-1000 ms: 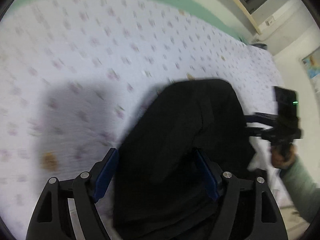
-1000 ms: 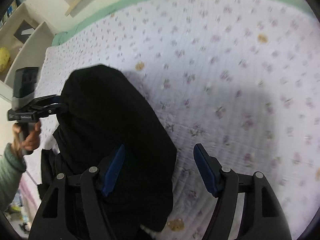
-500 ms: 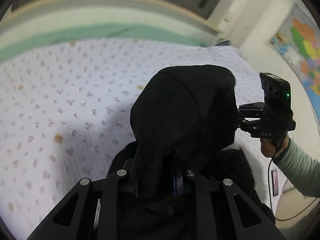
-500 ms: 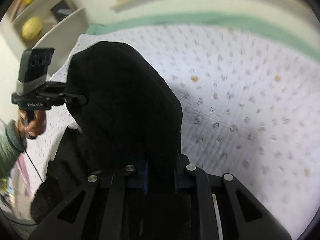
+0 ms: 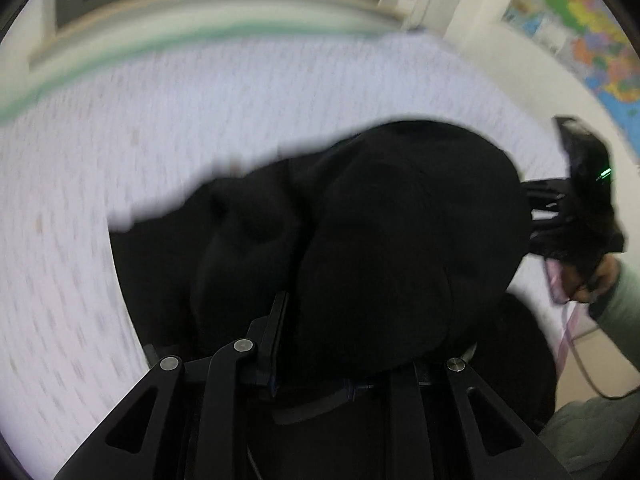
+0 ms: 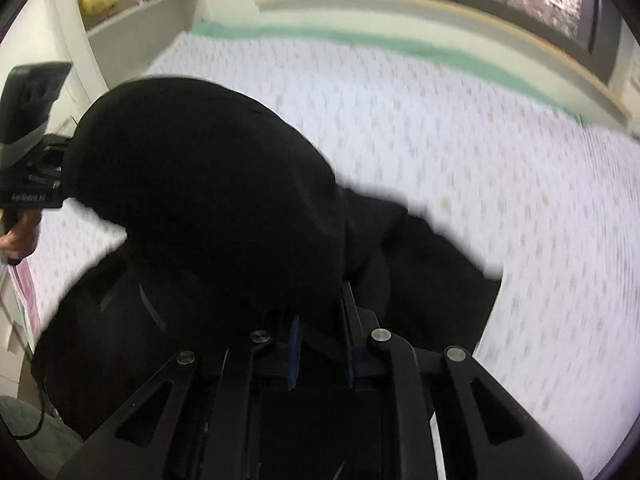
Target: Fold large clothes
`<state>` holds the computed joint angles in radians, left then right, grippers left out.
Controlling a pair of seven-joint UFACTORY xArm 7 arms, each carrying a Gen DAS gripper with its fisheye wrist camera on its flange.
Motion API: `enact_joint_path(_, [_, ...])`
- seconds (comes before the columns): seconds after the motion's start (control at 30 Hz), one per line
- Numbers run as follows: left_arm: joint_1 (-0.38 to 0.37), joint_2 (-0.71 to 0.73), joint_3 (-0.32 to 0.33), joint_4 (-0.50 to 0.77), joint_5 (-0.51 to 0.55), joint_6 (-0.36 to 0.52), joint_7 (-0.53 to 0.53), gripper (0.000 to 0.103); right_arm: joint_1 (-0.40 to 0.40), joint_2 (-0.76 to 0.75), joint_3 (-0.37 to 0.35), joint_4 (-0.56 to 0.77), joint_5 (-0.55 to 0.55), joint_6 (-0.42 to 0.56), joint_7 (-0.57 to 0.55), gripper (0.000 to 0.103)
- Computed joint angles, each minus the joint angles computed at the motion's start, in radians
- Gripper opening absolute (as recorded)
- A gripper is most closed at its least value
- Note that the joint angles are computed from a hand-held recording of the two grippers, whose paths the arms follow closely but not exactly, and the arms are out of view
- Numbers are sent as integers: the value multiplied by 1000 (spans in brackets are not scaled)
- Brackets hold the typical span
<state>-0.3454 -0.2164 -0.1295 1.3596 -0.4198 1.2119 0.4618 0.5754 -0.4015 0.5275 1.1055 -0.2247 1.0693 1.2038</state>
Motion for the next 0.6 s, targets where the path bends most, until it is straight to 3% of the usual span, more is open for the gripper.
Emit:
enact_joint_path(0.13, [10, -143, -1, -243, 29, -20, -74, 23, 62, -19, 4, -94, 146, -22, 95, 20])
enact_joint_path(0.3, [17, -216, 71, -224, -20, 71, -67, 24, 79, -126, -7, -126, 193, -31, 168, 25])
enact_joint_path(0.37, [27, -214, 85, -186, -28, 87, -60, 24, 34, -159, -7, -88, 150, -45, 168, 42])
enact_joint_path(0.43, [37, -212, 99, -142, -51, 90, -61, 24, -23, -119, 10, 5, 58, -36, 170, 47])
enact_joint_path(0.5, [43, -192, 105, -97, -84, 74, -69, 24, -127, 16, 61, 158, -31, -65, 147, 48])
enact_joint_path(0.6, [43, -161, 112, -45, -150, 43, -83, 25, -150, 152, 37, 276, -104, -81, 137, 56])
